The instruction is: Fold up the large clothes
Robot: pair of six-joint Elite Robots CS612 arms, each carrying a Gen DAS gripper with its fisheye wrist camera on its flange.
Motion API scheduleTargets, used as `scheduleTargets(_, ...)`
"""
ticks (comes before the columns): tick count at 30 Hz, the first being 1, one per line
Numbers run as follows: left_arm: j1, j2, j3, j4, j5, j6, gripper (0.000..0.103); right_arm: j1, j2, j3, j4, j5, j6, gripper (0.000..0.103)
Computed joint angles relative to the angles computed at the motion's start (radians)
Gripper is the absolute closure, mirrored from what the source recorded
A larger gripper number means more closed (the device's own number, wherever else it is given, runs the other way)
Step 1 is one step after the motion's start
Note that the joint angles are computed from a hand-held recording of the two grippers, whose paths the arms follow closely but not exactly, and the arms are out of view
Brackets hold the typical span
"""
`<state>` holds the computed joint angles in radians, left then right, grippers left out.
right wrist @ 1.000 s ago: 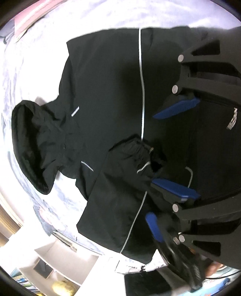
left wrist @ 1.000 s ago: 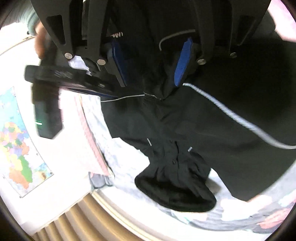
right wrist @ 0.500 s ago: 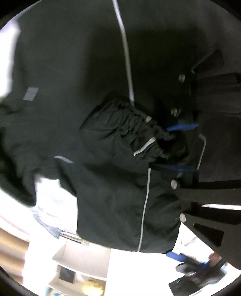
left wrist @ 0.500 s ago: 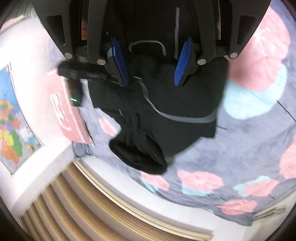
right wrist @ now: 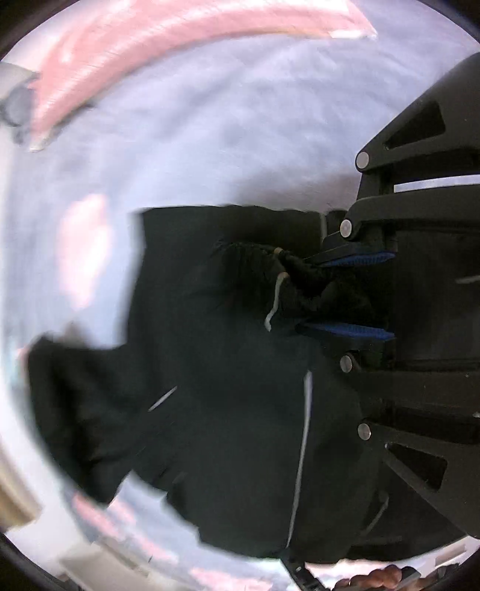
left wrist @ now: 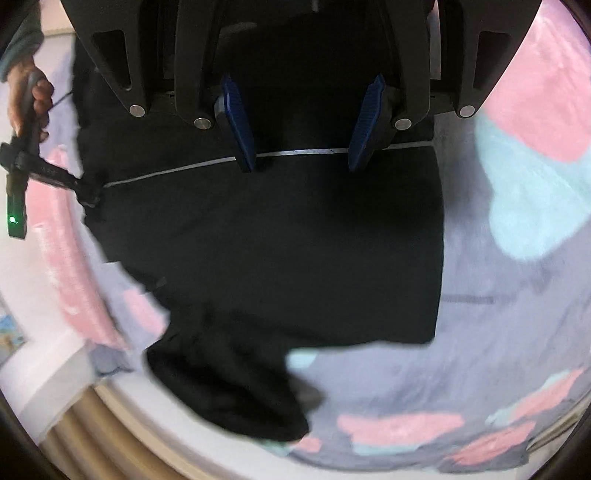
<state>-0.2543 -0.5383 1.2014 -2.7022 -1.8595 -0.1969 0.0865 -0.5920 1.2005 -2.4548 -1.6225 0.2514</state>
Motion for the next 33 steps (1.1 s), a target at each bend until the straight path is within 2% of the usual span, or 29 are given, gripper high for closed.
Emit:
scheduleTargets(2,-0.002,0.001,0.007,-0.018,0.006,0.005,0.05,-0.01,0.01,0.011,-0.014,0.037,0.037,0.074)
scheduleTargets(5,-0.001,-0.008,0.0,0.02,0.005,0.024,0.05,-0.02,0.005,0.018,-0.016,0.082,0.081,0.072)
scheduleTargets(6,0.002,-0.011,-0.002,0.019,-0.006,0.024,0.05,-0.021,0.001,0.012,0.005,0.083,0.081,0.068)
scheduleTargets(9,0.021,-0.039,0.01,-0.027,-0.099,0.016,0.05,-0.014,-0.027,0.012,0.034,0.061,0.068,0.059)
scheduleTargets(11,0.025,-0.058,0.015,-0.037,-0.11,0.019,0.05,-0.006,-0.056,0.032,-0.027,0.046,0.053,0.047)
scheduleTargets(12,0.027,-0.062,0.014,-0.043,-0.116,0.02,0.05,0.0,-0.066,0.038,-0.057,0.035,0.053,0.035)
scheduleTargets(14,0.027,-0.064,0.0,-0.037,-0.121,0.023,0.05,0.013,-0.069,0.027,-0.101,0.026,0.039,0.031)
scheduleTargets(16,0.019,-0.054,-0.029,0.028,-0.096,0.053,0.05,0.022,-0.049,-0.019,-0.065,0.031,0.012,0.031)
scheduleTargets(19,0.007,-0.019,-0.086,0.14,-0.029,0.061,0.05,0.046,0.038,-0.155,0.076,-0.052,-0.055,0.031)
scheduleTargets(21,0.007,0.022,-0.132,0.225,-0.015,0.054,0.05,0.053,0.08,-0.211,0.161,-0.092,-0.071,0.031)
scheduleTargets(23,0.011,0.048,-0.15,0.235,-0.036,0.039,0.05,0.054,0.123,-0.262,0.241,-0.12,-0.074,0.032)
scheduleTargets(25,0.015,0.054,-0.14,0.2,-0.053,0.047,0.05,0.051,0.133,-0.259,0.22,-0.115,-0.092,0.03)
scheduleTargets(27,0.016,0.052,-0.158,0.254,-0.054,0.095,0.05,0.051,0.15,-0.298,0.266,-0.113,-0.131,0.03)
scheduleTargets(28,0.017,0.051,-0.172,0.278,-0.064,0.116,0.05,0.049,0.155,-0.318,0.297,-0.105,-0.143,0.029)
scheduleTargets(30,0.032,0.043,-0.181,0.27,-0.145,0.172,0.05,0.038,0.152,-0.351,0.349,-0.045,-0.162,0.03)
scheduleTargets(31,0.042,0.037,-0.189,0.232,-0.187,0.188,0.05,0.031,0.145,-0.354,0.342,-0.011,-0.168,0.03)
scheduleTargets(33,0.049,0.045,-0.23,0.199,-0.19,0.192,0.05,0.012,0.124,-0.354,0.282,0.078,-0.192,0.03)
